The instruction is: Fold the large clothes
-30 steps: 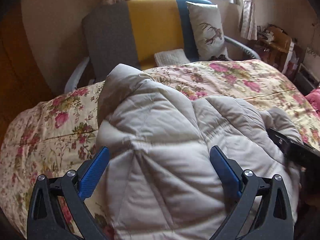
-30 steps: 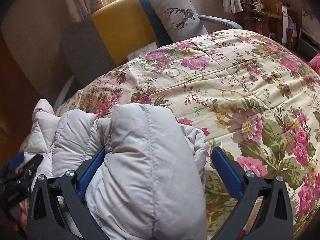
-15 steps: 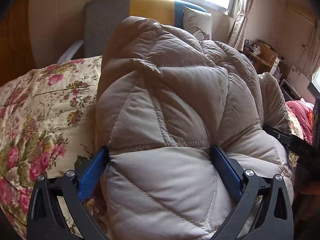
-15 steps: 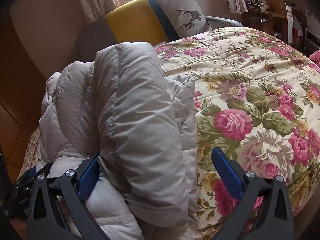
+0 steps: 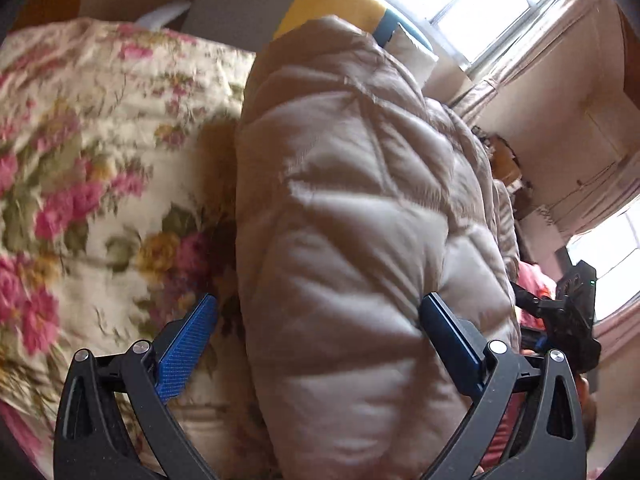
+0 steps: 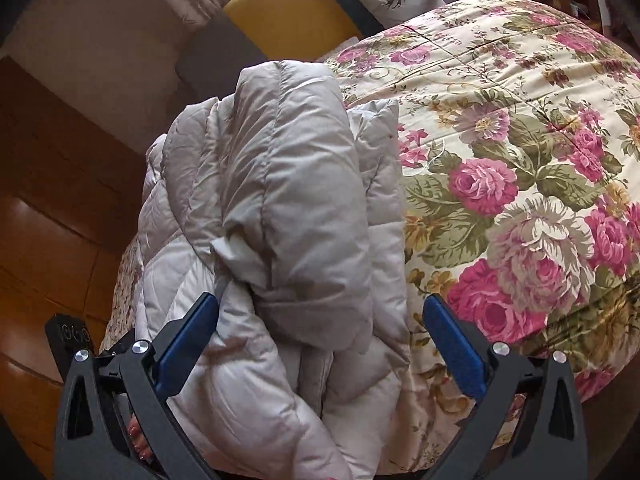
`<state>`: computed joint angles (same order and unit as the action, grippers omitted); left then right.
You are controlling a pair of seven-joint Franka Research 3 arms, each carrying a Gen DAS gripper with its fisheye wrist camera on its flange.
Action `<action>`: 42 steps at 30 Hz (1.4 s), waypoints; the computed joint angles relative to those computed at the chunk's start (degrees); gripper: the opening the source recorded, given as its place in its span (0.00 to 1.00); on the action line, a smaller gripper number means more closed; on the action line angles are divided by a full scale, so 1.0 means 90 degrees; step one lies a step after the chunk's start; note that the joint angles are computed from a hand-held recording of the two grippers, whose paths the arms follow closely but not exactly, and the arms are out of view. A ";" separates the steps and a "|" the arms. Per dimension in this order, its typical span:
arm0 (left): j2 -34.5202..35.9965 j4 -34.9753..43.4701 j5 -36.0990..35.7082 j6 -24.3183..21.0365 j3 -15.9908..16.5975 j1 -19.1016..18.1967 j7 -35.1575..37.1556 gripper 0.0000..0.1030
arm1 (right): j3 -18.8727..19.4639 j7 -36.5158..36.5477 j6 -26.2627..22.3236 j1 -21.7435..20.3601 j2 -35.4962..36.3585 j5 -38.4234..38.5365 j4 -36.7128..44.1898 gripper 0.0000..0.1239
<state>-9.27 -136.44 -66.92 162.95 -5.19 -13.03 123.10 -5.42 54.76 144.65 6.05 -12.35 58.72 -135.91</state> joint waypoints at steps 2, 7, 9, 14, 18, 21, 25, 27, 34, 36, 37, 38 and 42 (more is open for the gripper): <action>0.0011 0.0013 -0.0321 -0.0301 0.0090 -0.0008 0.0278 0.97 | -0.0063 -0.0137 -0.0144 0.0003 0.0064 0.0123 -0.0008 0.82; 0.0124 0.0137 -0.0483 -0.0877 -0.0015 0.0126 0.0480 0.97 | -0.0215 -0.0434 -0.0865 -0.0151 0.0377 0.0863 0.0089 0.82; 0.0162 0.0153 -0.0421 -0.0772 -0.0110 0.0144 0.0475 0.97 | -0.0190 -0.0586 -0.0996 -0.0247 0.0427 0.0935 0.0121 0.82; 0.0305 0.0288 -0.0426 -0.1123 -0.0155 0.0234 0.0368 0.97 | -0.0089 -0.0738 -0.1319 -0.0371 0.0717 0.0989 0.0414 0.82; 0.0308 0.0312 -0.0410 -0.1017 -0.0253 0.0204 0.0547 0.97 | -0.0021 -0.0818 -0.1535 -0.0461 0.0934 0.1105 0.0619 0.82; 0.0259 0.0299 -0.0578 -0.0767 -0.0318 0.0140 0.0783 0.92 | 0.0134 -0.0809 -0.1343 -0.0401 0.1009 0.1195 0.0700 0.82; 0.0136 0.0221 -0.0115 -0.0243 -0.0438 -0.0016 0.0543 0.76 | 0.0220 -0.0962 -0.1250 -0.0315 0.1001 0.1236 0.0713 0.82; 0.0051 0.0189 -0.0086 -0.0040 -0.0414 -0.0138 0.0566 0.70 | 0.0256 -0.1141 -0.1182 -0.0258 0.0969 0.1396 0.0705 0.78; -0.0245 -0.0047 -0.0113 0.0752 -0.0281 -0.0545 0.0734 0.48 | 0.0340 -0.2017 -0.0904 0.0002 0.0801 0.2173 0.0627 0.67; -0.0433 -0.0170 0.0249 0.0877 -0.0194 -0.0573 0.0574 0.46 | 0.0370 -0.2192 -0.0853 0.0074 0.0731 0.2220 0.0611 0.65; -0.0494 -0.0226 0.0446 0.1020 -0.0195 -0.0602 0.0463 0.45 | 0.0383 -0.2222 -0.0829 0.0111 0.0740 0.2245 0.0636 0.65; -0.0489 -0.0235 0.0567 0.1122 -0.0165 -0.0648 0.0390 0.44 | 0.0404 -0.2284 -0.0806 0.0160 0.0822 0.2341 0.0726 0.65; -0.0670 -0.0536 0.1574 0.1671 -0.0326 -0.0469 -0.0333 0.43 | 0.0527 -0.2756 -0.0663 0.0336 0.0847 0.2621 0.0781 0.64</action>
